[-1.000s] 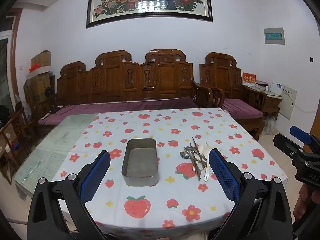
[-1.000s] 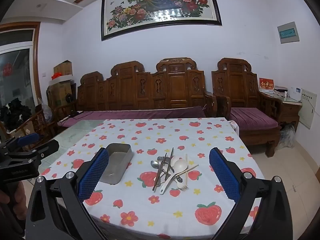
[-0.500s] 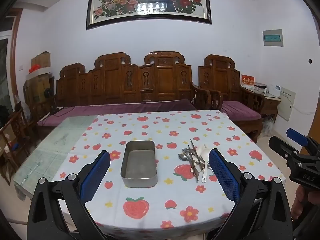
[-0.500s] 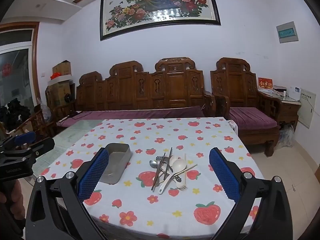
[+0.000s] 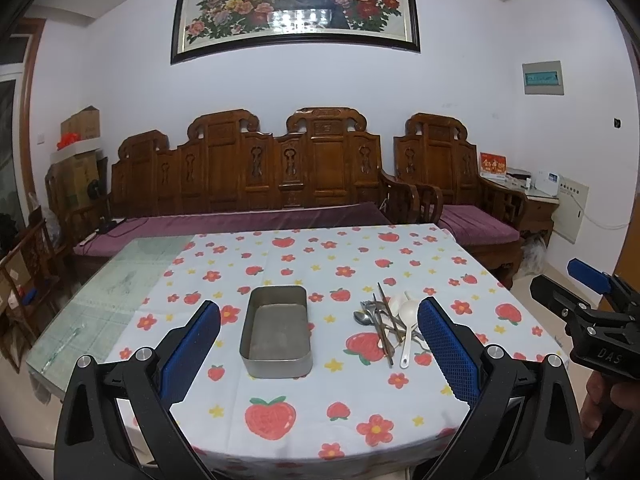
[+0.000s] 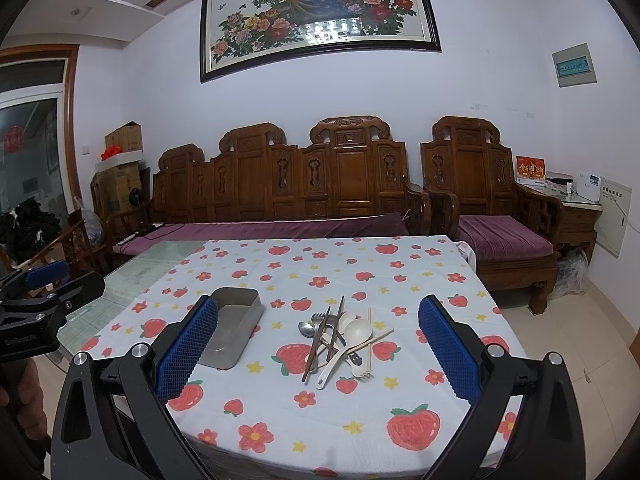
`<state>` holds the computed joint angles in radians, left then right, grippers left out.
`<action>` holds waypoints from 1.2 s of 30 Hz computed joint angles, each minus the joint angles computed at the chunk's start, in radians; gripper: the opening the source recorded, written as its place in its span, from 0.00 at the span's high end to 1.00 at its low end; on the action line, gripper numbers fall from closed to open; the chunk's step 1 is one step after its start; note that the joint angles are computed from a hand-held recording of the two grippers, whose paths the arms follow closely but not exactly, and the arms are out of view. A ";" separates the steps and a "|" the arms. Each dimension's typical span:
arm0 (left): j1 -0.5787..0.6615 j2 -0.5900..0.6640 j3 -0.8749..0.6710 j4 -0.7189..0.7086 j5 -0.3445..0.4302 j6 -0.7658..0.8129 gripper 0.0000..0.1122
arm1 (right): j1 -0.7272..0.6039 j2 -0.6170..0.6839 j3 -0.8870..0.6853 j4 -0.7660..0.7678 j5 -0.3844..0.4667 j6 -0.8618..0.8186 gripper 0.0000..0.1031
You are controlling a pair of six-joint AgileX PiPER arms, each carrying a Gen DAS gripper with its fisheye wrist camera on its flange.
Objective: Organize utensils
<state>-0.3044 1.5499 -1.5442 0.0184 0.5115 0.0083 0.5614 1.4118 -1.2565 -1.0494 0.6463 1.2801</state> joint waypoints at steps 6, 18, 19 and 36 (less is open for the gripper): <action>0.006 -0.022 0.033 -0.010 -0.013 0.011 0.15 | 0.002 0.001 0.000 -0.002 0.001 0.003 0.02; 0.012 -0.030 0.054 -0.029 -0.031 0.029 0.15 | 0.008 0.004 -0.005 -0.007 0.009 0.009 0.02; 0.013 -0.029 0.055 -0.031 -0.033 0.031 0.15 | 0.010 0.006 -0.006 -0.008 0.009 0.010 0.02; 0.013 -0.030 0.055 -0.031 -0.034 0.032 0.15 | -0.014 -0.021 0.009 0.013 -0.003 -0.020 0.02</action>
